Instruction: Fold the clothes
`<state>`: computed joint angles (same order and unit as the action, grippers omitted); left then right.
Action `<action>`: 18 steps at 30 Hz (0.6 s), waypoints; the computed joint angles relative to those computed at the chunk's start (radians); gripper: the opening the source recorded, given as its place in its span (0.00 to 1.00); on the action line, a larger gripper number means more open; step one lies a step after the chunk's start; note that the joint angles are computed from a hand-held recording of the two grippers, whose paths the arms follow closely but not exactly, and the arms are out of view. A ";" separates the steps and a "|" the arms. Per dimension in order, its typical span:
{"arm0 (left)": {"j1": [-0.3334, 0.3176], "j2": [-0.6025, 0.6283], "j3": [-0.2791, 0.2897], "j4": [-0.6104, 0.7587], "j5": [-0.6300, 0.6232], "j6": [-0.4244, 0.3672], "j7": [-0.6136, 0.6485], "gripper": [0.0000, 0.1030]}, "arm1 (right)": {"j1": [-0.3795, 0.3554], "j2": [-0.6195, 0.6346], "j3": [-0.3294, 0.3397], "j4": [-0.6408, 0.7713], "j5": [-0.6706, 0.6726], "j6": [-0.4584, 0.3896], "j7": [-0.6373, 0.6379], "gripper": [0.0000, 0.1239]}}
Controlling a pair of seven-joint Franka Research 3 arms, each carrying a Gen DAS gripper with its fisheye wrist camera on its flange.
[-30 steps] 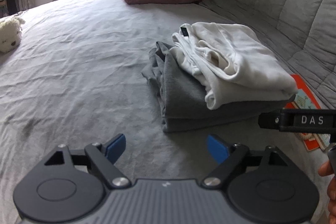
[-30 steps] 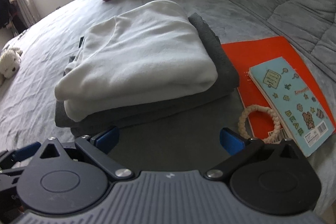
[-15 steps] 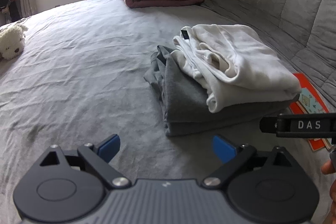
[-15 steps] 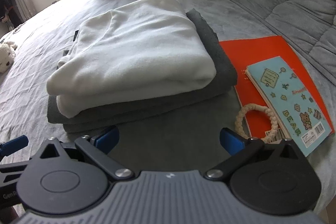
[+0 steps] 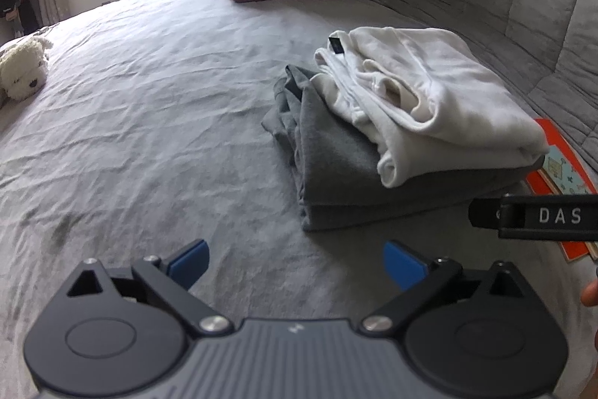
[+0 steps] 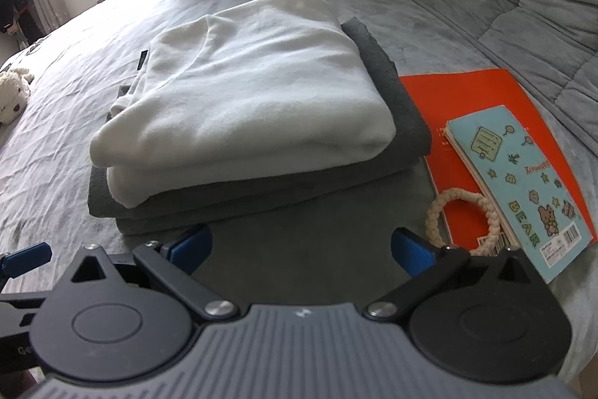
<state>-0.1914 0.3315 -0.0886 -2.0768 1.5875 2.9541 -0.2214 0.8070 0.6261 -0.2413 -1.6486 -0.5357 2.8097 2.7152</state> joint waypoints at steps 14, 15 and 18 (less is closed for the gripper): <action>-0.013 0.010 0.009 0.003 -0.059 -0.002 0.061 0.98 | 0.007 -0.001 -0.004 -0.002 0.002 0.001 -0.005 0.83; -0.014 0.011 0.010 0.003 -0.062 0.000 0.063 0.98 | 0.007 -0.002 -0.003 -0.002 0.001 -0.001 -0.006 0.83; -0.017 0.012 0.013 0.002 -0.087 0.001 0.083 0.99 | 0.004 0.000 0.002 0.001 0.002 -0.002 -0.012 0.83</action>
